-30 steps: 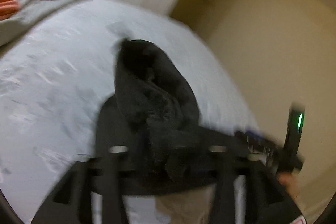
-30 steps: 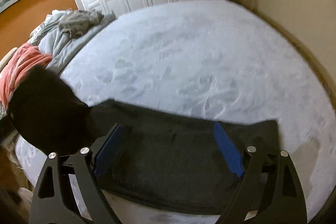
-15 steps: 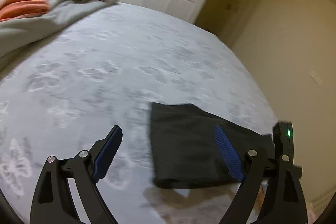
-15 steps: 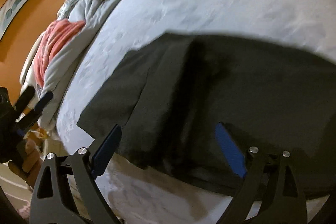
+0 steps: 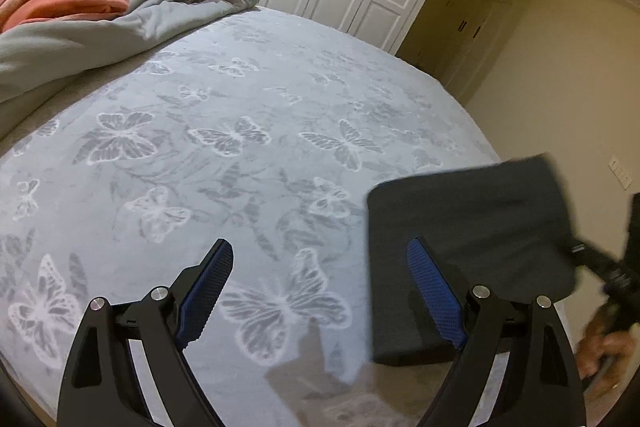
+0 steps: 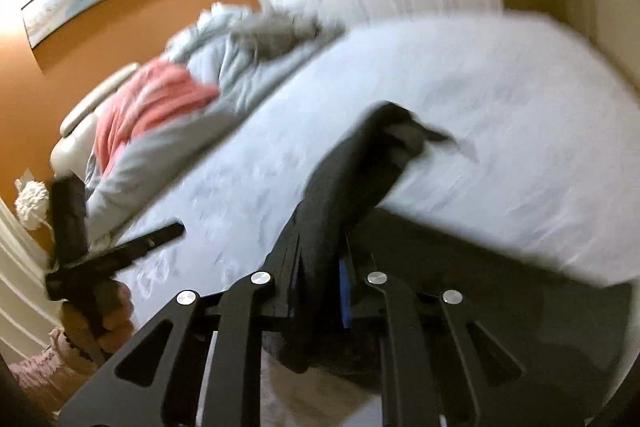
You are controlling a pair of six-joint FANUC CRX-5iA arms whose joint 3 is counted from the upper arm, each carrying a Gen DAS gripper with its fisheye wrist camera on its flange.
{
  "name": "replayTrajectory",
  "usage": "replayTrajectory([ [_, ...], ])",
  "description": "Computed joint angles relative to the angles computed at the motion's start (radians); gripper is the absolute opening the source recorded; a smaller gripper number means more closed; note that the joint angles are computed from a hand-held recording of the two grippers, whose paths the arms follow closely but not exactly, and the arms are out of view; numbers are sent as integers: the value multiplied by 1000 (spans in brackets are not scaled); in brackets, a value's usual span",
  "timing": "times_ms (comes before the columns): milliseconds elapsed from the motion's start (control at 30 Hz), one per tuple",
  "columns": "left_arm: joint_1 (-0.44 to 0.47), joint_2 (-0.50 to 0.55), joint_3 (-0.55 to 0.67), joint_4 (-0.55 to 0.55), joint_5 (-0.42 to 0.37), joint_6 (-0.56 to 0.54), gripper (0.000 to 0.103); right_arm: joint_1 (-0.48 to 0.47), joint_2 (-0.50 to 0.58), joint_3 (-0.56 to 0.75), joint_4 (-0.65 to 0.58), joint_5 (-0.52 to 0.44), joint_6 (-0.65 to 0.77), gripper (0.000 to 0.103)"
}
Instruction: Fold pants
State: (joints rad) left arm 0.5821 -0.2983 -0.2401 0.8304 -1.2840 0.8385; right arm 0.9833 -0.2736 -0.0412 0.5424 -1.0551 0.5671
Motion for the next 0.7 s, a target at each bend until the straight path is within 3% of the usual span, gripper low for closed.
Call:
replayTrajectory([
  [33,-21,-1,-3,3,6,3,86,1,-14,-12,32,-58,-7,14],
  [100,-61,-5,-3,-14,20,7,86,-22,-27,-46,60,-272,-16,17],
  [167,-110,-15,-7,-35,40,6,86,-90,-8,-64,2,-431,-46,17],
  [200,-136,-20,-10,-48,52,5,86,-126,-15,-91,-33,-457,-53,17],
  [300,-224,-27,-13,-80,77,8,86,-185,-84,-142,-134,-385,-52,17],
  [400,-310,-31,-19,-110,103,16,87,-177,-150,-171,-138,-342,-85,23],
  [500,-384,-41,-35,-149,128,17,87,-155,-204,-206,-112,-301,-127,68],
  [700,-433,-52,-53,-206,129,-8,87,-324,-151,-175,-344,-218,14,70],
])
